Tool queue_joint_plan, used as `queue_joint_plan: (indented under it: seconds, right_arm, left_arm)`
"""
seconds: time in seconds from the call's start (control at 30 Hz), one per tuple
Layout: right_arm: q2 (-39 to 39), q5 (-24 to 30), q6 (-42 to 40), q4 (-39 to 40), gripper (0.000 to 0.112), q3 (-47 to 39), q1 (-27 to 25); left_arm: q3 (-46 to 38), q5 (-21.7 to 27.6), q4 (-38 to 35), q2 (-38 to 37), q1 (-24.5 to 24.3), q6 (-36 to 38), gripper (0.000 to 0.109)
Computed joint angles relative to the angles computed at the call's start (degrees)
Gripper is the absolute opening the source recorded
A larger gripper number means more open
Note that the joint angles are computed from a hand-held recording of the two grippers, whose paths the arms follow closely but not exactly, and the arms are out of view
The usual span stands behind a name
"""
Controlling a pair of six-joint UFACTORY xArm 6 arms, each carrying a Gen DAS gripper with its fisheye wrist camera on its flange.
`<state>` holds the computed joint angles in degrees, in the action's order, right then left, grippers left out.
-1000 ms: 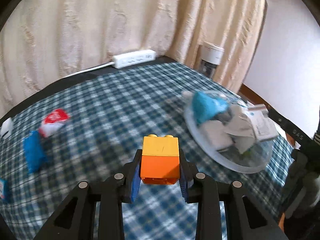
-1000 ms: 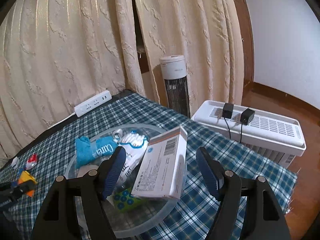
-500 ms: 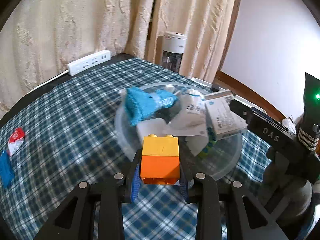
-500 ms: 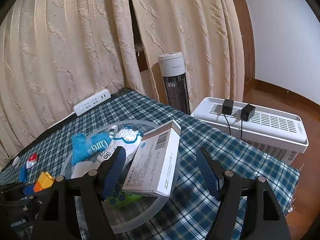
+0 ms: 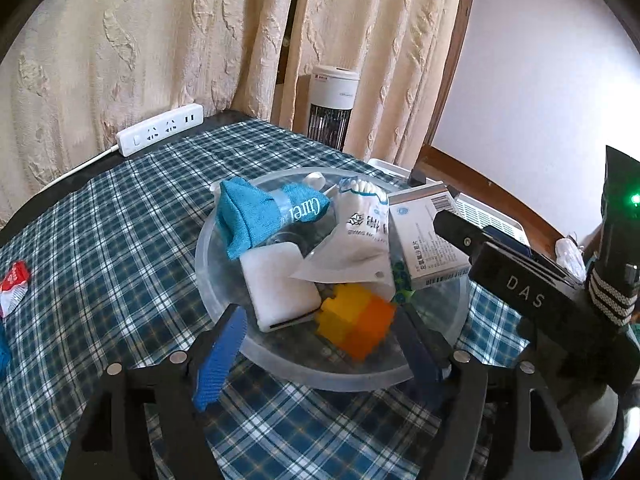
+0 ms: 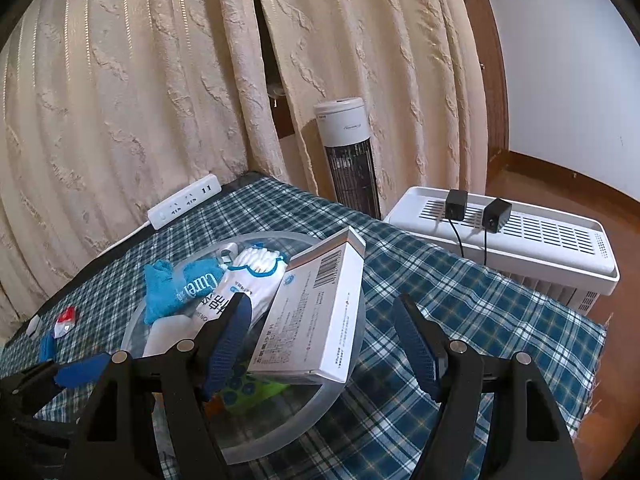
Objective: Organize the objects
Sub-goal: 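Carry the orange block with the left gripper into the clear bowl and release, then move both grippers back toward the blue snack packet and blue pouch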
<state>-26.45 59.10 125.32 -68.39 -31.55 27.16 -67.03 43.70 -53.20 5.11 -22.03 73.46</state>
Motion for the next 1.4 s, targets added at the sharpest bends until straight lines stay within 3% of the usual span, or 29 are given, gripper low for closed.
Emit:
queue_joint_plan:
  seconds: [0.13,0.3,0.7,0.9,1.2,1.4]
  right_arm:
    - [0.4,0.6,0.5,0.0,0.074,-0.5,0.7]
    - [1.8,0.8,0.5,-0.2,0.074,-1.9,1.6]
    - [7.2,-0.4,-1.2,-1.4,0.074,-7.3,3.3]
    - [11.2,7.8,-4.4,-2.4,0.075,-12.4,7.5]
    - [13.4,6.7,-4.7,-3.6,0.075,-15.2,8.3]
    - [16.0,2.1,-4.6,-4.5,0.076,-17.3,7.5]
  left_arm:
    - [-0.9,-0.3,0.6,0.9,0.8,-1.2,0.082]
    - [-2.2,-0.9,1.1,2.1,2.4,-3.3,0.095]
    - [-3.1,-5.9,1.3,3.6,7.0,-3.7,0.101]
    - [-4.5,-6.4,1.6,5.1,9.8,-5.3,0.101]
    - [-7.2,-7.5,2.9,7.7,13.6,-8.3,0.101]
    - [-9.3,-8.1,4.5,9.6,16.2,-10.2,0.103]
